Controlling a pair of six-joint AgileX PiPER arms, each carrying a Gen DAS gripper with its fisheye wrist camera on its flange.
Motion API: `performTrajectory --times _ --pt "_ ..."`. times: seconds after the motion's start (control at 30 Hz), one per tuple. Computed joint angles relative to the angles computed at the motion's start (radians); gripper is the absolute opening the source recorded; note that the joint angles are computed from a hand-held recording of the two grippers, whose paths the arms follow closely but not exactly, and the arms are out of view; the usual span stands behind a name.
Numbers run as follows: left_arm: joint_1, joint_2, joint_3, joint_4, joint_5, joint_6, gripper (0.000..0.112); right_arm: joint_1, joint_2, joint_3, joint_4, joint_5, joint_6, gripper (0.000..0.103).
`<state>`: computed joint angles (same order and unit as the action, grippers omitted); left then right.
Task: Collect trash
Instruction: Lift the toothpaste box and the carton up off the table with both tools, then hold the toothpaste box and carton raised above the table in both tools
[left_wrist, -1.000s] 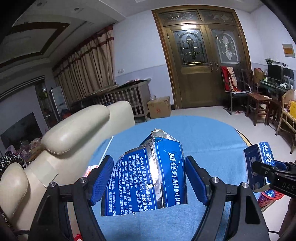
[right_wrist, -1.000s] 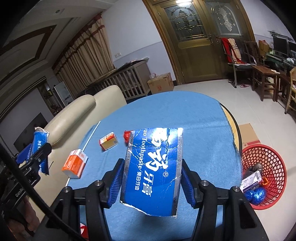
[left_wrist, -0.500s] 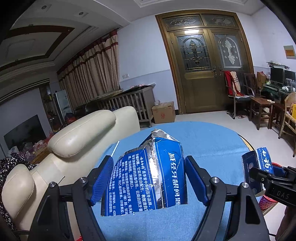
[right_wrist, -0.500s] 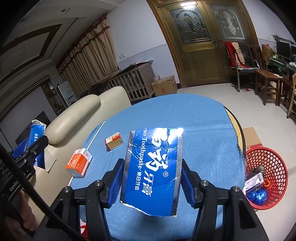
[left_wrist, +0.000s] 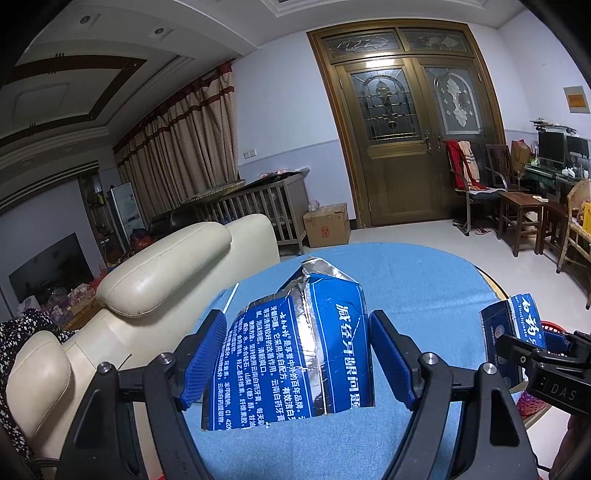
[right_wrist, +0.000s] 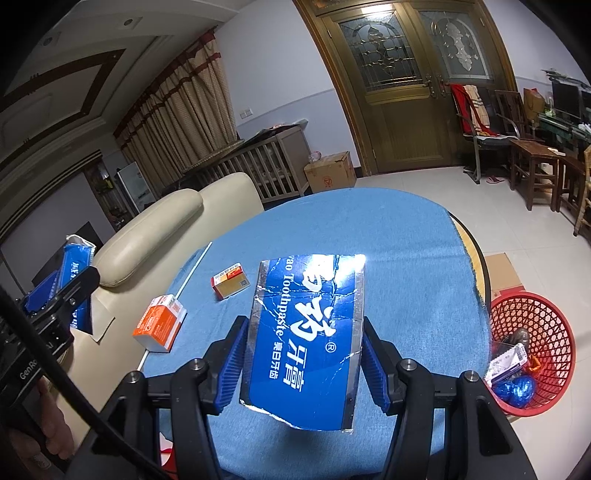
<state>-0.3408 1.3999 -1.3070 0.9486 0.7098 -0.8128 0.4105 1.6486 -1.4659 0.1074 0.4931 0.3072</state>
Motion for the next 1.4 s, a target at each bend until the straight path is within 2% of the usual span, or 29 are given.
performTrajectory --times 0.67,0.83,1.4 --pt "-0.001 0.006 0.001 -0.024 0.000 0.004 0.080 -0.012 -0.001 -0.005 0.029 0.016 -0.030 0.060" --pt "0.027 0.021 -0.031 -0.077 -0.009 0.062 0.080 -0.014 -0.001 -0.001 0.030 0.015 -0.031 0.060" --pt "0.038 0.054 -0.045 -0.105 -0.020 0.091 0.080 -0.015 0.024 -0.014 0.027 0.023 -0.016 0.060"
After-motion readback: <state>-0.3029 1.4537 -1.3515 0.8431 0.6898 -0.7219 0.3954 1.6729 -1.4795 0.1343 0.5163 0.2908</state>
